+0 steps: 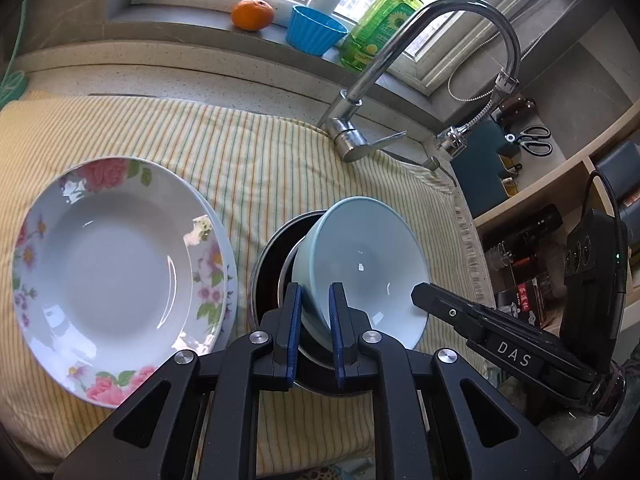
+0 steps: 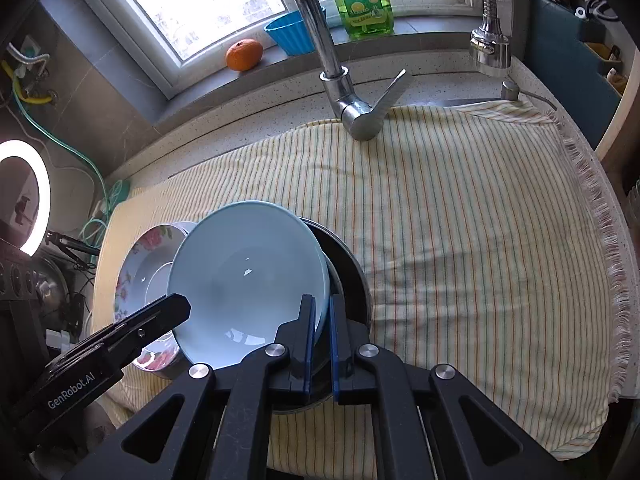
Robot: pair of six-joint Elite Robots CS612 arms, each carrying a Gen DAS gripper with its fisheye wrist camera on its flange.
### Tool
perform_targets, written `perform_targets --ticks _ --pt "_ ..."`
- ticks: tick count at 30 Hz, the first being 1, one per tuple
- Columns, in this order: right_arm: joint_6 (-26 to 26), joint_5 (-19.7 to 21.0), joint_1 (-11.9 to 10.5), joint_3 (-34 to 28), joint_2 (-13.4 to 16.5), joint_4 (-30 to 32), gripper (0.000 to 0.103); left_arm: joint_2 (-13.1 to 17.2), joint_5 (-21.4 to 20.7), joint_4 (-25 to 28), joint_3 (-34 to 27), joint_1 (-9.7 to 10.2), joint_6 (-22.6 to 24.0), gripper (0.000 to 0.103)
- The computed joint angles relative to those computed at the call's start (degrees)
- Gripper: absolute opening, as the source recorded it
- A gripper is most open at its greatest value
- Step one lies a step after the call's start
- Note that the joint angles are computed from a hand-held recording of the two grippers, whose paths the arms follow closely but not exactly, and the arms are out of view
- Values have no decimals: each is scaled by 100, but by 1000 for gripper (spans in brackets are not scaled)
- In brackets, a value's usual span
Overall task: Organize plates and bowls
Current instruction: 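Lower the pale green bowl into the nested bowls and open both grippers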
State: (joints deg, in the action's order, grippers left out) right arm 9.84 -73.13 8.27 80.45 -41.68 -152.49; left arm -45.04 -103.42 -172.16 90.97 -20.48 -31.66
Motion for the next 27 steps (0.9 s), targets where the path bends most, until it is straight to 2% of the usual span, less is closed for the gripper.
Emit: perform_targets --ticks 18,27 --pt "-124 100 -27 34 -2 175 7 31 52 407 -109 -46 163 12" --pt "-362 -144 32 100 -44 1 10 -29 209 399 -65 -73 318 13"
